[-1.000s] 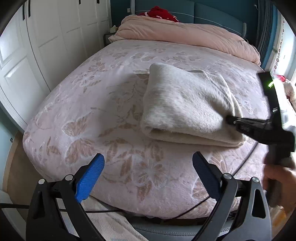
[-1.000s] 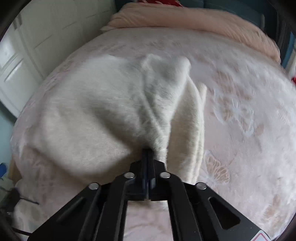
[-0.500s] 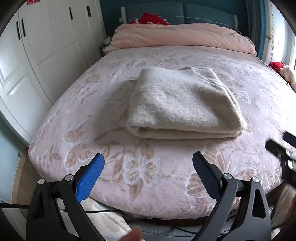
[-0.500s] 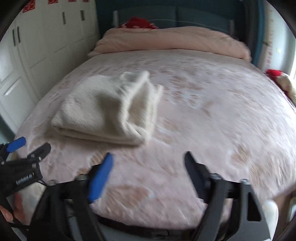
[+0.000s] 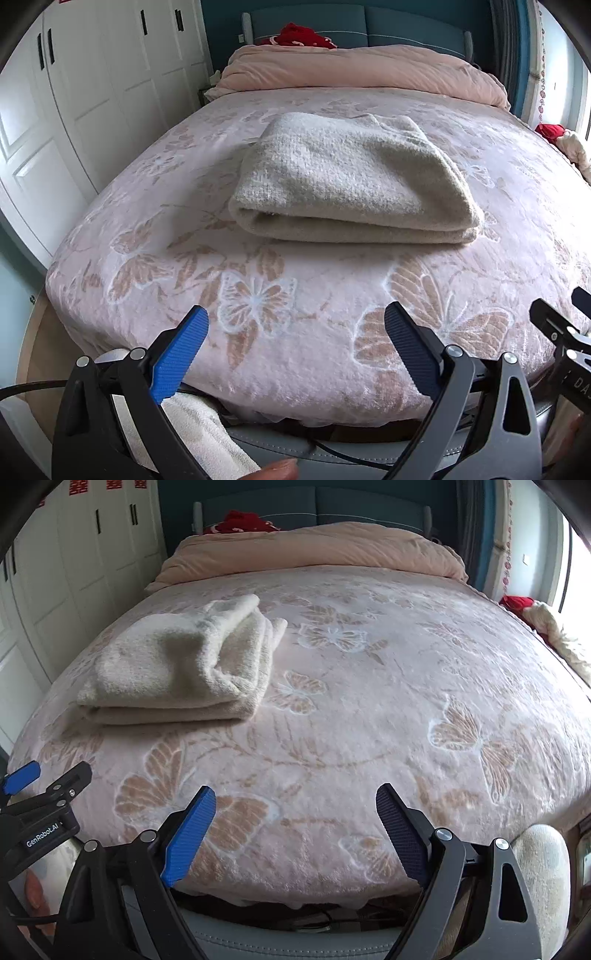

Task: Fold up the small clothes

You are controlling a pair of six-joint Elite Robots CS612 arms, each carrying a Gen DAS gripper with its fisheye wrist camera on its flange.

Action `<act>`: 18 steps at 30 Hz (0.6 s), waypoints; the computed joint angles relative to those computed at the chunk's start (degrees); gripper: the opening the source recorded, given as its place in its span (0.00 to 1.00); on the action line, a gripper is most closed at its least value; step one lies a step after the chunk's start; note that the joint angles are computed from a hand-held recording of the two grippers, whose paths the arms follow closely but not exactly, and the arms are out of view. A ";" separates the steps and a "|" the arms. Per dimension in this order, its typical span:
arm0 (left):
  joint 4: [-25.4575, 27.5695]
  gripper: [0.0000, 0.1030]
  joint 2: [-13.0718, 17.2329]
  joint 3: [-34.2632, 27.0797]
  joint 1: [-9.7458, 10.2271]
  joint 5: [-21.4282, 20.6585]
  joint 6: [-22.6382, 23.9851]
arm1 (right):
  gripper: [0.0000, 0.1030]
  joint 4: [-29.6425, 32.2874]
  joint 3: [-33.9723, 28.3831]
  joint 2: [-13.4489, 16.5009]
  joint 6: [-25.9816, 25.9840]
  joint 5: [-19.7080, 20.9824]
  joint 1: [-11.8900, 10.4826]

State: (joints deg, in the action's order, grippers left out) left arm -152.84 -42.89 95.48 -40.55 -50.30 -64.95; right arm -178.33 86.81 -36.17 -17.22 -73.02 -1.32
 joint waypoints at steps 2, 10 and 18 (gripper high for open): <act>0.44 0.91 0.10 -0.04 0.01 -0.32 -0.26 | 0.84 -0.31 0.04 0.14 1.23 -0.77 -0.08; 0.00 0.91 0.38 0.18 0.33 -2.14 -1.42 | 0.84 -1.76 0.63 0.11 1.20 -1.75 0.00; -1.59 0.91 0.25 0.64 -0.28 -0.58 0.27 | 0.84 -2.31 1.29 -0.25 0.51 -1.41 -0.02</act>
State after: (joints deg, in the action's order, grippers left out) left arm -154.43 -42.64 96.12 -40.83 -50.87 -64.68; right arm -180.64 88.10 -36.42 -16.71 -74.42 -1.34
